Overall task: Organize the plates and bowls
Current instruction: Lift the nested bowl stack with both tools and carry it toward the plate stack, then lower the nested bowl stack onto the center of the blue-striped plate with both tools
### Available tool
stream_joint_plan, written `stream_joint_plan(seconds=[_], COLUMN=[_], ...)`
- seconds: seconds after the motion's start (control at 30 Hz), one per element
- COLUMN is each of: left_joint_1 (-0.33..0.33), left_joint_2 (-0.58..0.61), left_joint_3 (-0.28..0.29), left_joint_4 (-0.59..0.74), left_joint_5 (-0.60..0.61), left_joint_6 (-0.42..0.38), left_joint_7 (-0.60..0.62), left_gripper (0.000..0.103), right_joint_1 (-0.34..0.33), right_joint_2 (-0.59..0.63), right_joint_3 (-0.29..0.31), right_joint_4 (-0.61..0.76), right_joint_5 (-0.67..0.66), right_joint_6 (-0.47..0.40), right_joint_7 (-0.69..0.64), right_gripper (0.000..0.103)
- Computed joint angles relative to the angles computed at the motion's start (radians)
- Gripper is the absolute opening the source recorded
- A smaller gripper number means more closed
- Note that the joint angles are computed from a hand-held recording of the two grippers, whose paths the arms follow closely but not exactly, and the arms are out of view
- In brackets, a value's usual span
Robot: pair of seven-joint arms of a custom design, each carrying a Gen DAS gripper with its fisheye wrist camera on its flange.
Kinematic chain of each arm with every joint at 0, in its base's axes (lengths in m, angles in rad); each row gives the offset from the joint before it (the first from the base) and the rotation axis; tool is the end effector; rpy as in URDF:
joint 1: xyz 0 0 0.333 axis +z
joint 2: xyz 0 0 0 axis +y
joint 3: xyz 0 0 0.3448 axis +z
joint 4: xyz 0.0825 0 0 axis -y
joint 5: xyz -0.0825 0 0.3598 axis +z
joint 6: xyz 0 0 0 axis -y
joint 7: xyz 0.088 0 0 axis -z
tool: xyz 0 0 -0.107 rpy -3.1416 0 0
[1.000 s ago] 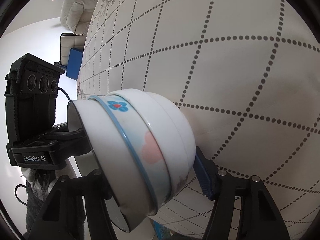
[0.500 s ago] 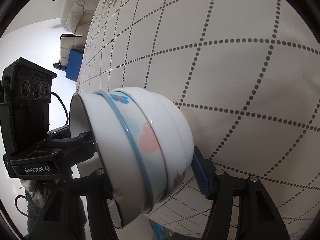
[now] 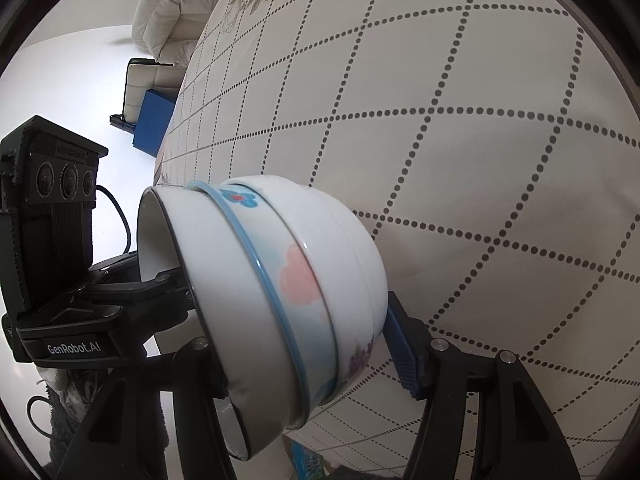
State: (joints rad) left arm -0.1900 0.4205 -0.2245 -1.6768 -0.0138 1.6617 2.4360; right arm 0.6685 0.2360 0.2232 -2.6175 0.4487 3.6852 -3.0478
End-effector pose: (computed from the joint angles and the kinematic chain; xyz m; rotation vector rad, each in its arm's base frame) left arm 0.5573 -0.2299 0.3761 0.3990 -2.6891 -0.1869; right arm 0.3395 0.3272 0.3164 -0.3390 2.3641 0.4659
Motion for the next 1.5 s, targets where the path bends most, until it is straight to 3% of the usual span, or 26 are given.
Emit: stream_joint_plan(seconds=[0.53,0.73,1.1,1.5], left_joint_1=[0.051,0.084,0.136,0.15], left_joint_2=[-0.005,0.03,0.201,0.396], left_joint_3=[0.02,0.039,0.068,0.079], left_joint_4=[0.126,0.201,0.463,0.737], left_joint_5=[-0.025,-0.016,0.013,0.036], left_joint_6=[-0.07,-0.099,-0.199,-0.311], left_joint_7=[0.063,0.077,0.06,0.028], left_gripper=[0.054,0.054,0.054,0.054], right_joint_1=[-0.001,-0.041,-0.214,-0.344], right_joint_2=[-0.064,-0.012,0.201,0.361], right_joint_3=[-0.04,-0.021,0.107,0.232], right_joint_4=[0.136,0.249,0.515,0.692], right_joint_5=[0.04,-0.037,-0.246,-0.292], right_joint_6=[-0.172,-0.229,-0.298,-0.387], right_joint_7=[-0.15,-0.138,-0.096,-0.175], right_gripper=[0.063,0.063,0.063,0.063])
